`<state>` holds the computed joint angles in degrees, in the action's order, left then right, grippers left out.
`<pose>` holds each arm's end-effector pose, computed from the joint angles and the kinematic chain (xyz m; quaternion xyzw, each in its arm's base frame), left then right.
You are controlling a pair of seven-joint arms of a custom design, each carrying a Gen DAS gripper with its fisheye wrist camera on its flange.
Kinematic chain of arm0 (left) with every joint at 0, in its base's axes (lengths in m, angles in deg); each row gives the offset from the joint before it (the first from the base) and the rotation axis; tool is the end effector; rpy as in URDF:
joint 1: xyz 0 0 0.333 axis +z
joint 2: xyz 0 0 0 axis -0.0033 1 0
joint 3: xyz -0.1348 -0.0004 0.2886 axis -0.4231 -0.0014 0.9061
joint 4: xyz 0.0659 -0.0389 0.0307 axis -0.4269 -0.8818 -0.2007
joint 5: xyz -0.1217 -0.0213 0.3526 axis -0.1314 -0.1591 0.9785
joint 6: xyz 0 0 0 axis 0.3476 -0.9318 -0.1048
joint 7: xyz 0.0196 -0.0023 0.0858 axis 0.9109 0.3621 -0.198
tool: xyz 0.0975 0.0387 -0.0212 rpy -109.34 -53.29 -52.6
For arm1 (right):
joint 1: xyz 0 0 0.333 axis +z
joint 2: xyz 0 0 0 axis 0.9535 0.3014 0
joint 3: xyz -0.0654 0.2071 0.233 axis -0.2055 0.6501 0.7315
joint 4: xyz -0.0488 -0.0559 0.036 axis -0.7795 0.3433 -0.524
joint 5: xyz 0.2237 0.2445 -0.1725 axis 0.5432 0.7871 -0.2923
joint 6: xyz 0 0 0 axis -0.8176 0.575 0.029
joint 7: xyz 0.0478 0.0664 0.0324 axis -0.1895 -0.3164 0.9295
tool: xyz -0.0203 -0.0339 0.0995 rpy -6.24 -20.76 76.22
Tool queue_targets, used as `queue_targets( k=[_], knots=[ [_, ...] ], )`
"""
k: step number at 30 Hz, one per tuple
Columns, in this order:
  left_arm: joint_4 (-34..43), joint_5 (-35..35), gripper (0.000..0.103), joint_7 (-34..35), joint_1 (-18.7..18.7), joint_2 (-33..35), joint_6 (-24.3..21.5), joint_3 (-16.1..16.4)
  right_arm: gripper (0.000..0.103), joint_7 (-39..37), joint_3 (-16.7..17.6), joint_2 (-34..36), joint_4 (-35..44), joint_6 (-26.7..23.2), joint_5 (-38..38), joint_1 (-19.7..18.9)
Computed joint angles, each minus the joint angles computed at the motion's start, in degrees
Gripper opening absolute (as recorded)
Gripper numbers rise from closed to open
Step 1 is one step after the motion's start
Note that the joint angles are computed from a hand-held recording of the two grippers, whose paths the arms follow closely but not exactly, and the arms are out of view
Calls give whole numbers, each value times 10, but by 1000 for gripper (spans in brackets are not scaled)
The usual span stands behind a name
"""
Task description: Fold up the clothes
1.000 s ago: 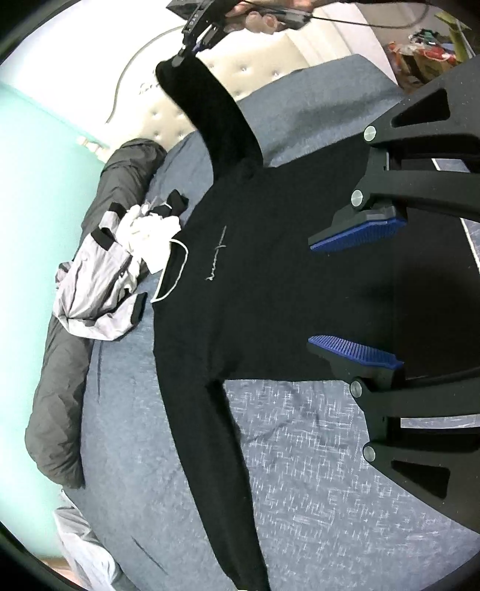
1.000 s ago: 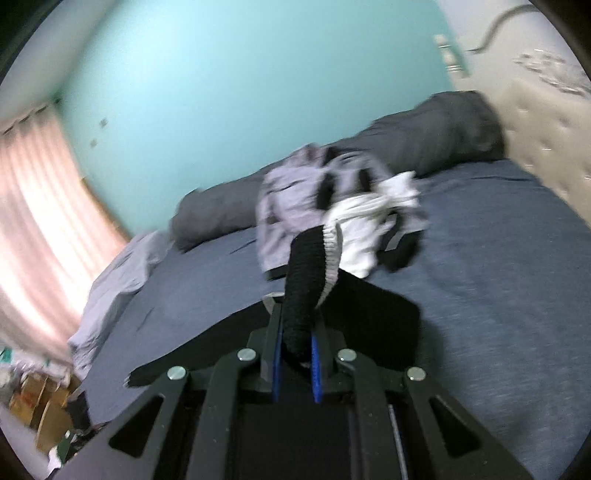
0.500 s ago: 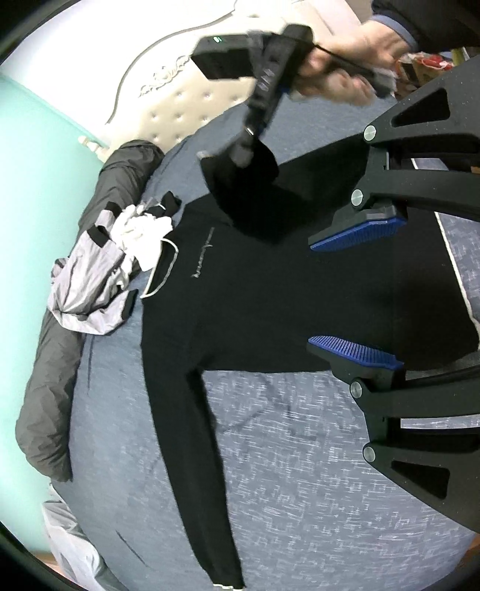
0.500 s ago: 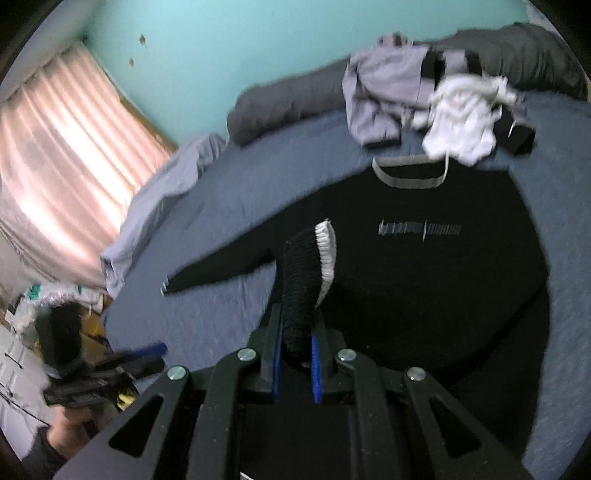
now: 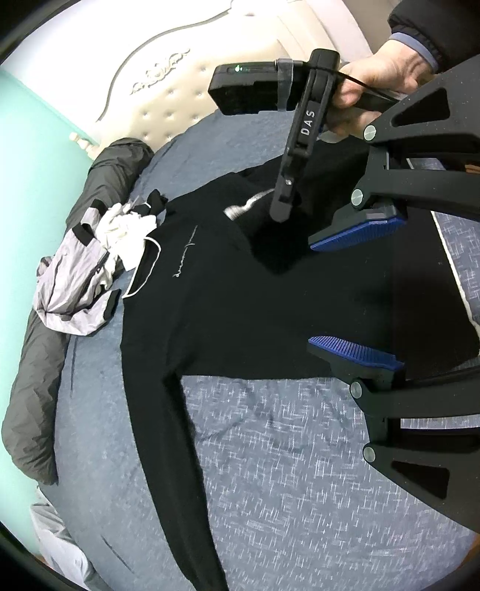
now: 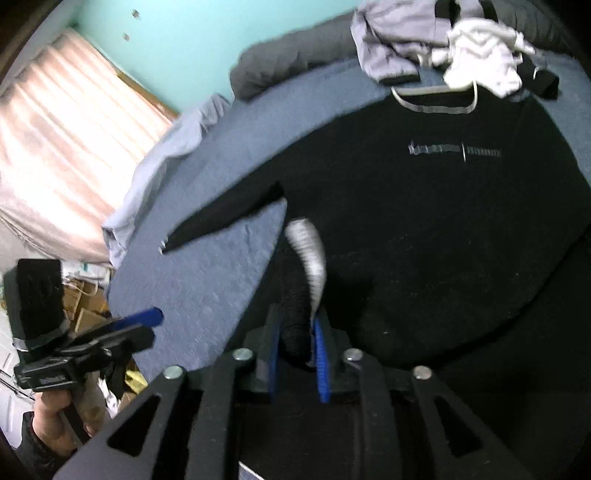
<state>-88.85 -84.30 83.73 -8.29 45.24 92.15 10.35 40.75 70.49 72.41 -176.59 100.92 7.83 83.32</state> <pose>0.6019 -0.2414 0.3948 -0.5829 0.7343 -0.3479 0.0006 0.6175 0.3090 0.3682 -0.7640 0.5274 0.0866 0.3613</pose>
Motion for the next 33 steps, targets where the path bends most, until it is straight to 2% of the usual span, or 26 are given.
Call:
queue_targets(
  k=[2,4,6,13,16,20,25,26,30,33],
  knots=[
    [6,3,53,-1,-2,7,-4,0,22,8,-8,-6,-8,0,-11,1],
    [15,14,55,-6,-8,17,-9,2,28,-15,0,-25,-31,18,15,-19],
    [27,30,60,-16,-16,31,-14,6,39,-40,3,-44,-52,33,46,-37],
    [110,119,60,-76,-51,115,-57,31,39,-71,-52,-110,-111,49,72,-65],
    [144,148,60,-94,-59,149,-74,34,39,-80,-75,-128,-130,47,83,-76],
    [170,168,60,-103,-63,176,-75,28,39,-76,-101,-141,-150,42,70,-81],
    [190,197,42,-123,-77,195,-88,38,39,-78,-114,-149,-168,40,71,-86],
    [191,204,32,-124,-79,197,-90,40,39,-78,-115,-149,-169,40,73,-87],
    [190,215,4,-114,-74,196,-94,34,39,-81,-115,-146,-169,36,76,-87],
    [183,209,4,-100,-64,189,-90,26,39,-83,-112,-142,-164,32,78,-85]
  ],
)
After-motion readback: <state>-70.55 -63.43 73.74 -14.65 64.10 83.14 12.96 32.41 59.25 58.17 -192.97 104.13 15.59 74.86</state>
